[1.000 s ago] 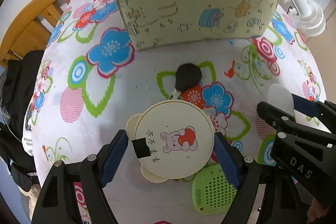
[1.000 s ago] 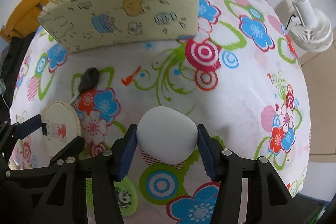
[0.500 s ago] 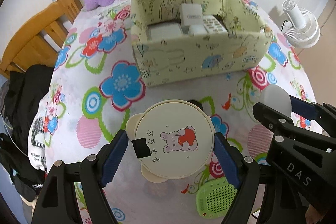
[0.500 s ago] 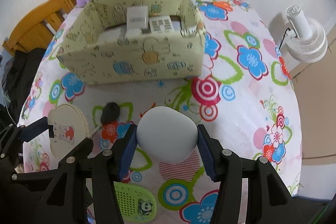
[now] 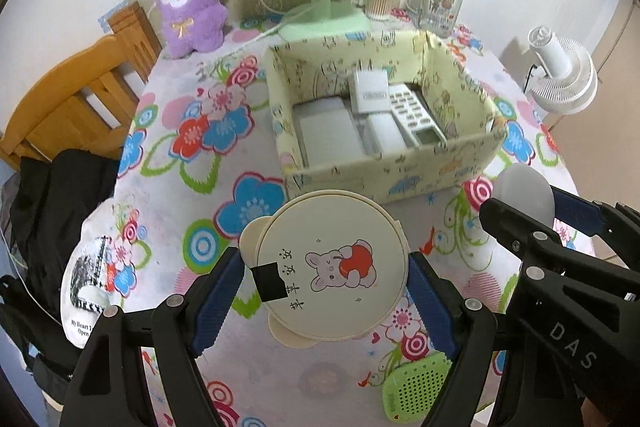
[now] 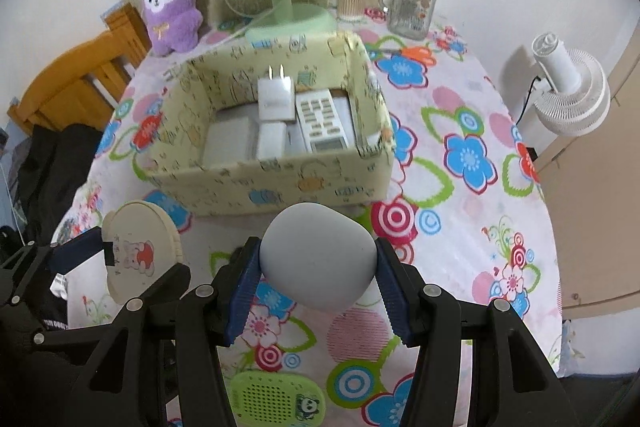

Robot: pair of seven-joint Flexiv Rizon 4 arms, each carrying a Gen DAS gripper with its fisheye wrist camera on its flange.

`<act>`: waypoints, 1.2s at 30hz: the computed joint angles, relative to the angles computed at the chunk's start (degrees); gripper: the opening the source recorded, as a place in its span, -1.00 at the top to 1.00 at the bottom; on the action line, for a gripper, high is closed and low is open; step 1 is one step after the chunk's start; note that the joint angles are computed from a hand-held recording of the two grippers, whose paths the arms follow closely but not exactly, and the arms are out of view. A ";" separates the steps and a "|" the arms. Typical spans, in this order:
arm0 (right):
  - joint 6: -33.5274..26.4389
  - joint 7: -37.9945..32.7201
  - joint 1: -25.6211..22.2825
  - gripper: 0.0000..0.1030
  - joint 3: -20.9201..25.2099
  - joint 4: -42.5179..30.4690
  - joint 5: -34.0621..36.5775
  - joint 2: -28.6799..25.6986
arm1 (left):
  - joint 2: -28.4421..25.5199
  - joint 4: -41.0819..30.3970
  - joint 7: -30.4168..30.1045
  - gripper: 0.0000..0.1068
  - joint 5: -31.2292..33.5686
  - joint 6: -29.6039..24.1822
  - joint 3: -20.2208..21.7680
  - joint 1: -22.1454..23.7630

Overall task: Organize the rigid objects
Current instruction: 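Carry the mirror with left gripper while right gripper carries the oval object to the box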

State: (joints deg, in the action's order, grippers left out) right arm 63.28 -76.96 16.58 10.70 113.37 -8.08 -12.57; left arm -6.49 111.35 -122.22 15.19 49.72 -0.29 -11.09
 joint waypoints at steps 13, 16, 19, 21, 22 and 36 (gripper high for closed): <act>0.75 5.05 1.45 -0.13 -0.53 -0.31 -3.98 1.98 | 1.88 0.21 3.18 -0.55 -1.33 1.88 0.18 1.66; 0.98 6.32 1.56 -0.13 -0.77 -0.13 -5.11 2.42 | 2.05 0.06 3.81 -0.55 -1.35 2.42 0.10 1.83; 0.76 7.09 1.51 -0.13 -0.84 -0.36 -5.67 2.68 | 2.04 -0.18 4.53 -0.55 -1.82 2.81 -0.01 1.96; 0.78 7.49 1.46 -0.13 -0.98 -0.51 -6.24 2.76 | 1.79 -0.71 4.80 -0.55 -1.80 2.87 -0.08 1.99; 0.65 7.55 1.40 -0.13 -1.02 -0.76 -6.35 2.68 | 1.66 -0.98 4.85 -0.55 -1.77 2.84 -0.09 1.98; -1.00 -4.05 -0.34 -0.13 0.36 -8.78 0.16 -2.27 | -2.88 -8.35 0.47 -0.55 1.32 -1.16 0.70 0.73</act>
